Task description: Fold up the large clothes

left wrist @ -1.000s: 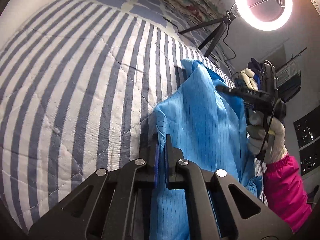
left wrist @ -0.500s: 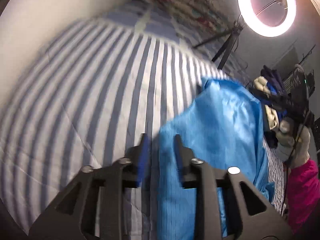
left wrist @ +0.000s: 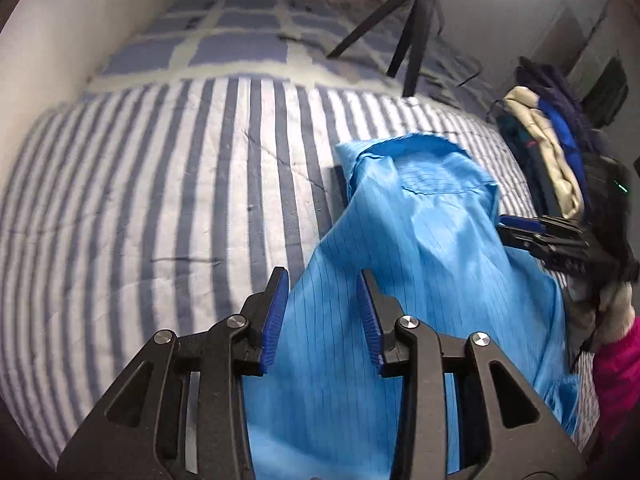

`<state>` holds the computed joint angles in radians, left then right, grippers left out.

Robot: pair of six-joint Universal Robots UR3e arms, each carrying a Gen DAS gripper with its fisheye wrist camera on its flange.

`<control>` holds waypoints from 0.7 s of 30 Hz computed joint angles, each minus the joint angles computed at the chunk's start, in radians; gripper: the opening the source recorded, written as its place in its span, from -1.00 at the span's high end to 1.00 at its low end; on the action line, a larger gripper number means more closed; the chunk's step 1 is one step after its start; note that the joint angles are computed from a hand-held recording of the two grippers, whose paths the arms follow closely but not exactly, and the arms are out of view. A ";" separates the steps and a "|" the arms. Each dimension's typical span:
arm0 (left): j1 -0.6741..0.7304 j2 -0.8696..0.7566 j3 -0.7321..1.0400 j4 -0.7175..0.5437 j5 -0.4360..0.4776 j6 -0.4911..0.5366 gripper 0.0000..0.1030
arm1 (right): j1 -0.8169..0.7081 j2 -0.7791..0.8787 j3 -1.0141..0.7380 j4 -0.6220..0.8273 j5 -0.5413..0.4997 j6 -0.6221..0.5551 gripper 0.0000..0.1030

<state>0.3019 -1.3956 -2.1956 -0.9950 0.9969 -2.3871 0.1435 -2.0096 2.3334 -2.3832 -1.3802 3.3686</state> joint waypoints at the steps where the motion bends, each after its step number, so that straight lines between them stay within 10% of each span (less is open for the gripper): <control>1: -0.002 -0.018 0.010 -0.002 -0.007 -0.007 0.31 | 0.026 0.026 -0.022 -0.010 -0.023 0.008 0.22; 6: -0.049 -0.114 0.066 0.011 -0.031 -0.038 0.32 | -0.129 -0.079 0.042 0.018 0.149 -0.052 0.23; 11: -0.109 -0.074 0.025 0.098 0.010 -0.037 0.95 | -0.082 -0.023 0.037 -0.015 0.161 -0.070 0.77; 21: 0.172 0.291 0.119 -0.522 -0.174 0.230 1.00 | 0.044 -0.224 -0.173 0.226 0.053 0.035 1.00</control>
<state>0.4742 -1.1044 -2.0765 -1.5166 0.8234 -2.1570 0.1878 -2.2334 2.1601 -2.1576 -1.3270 3.4036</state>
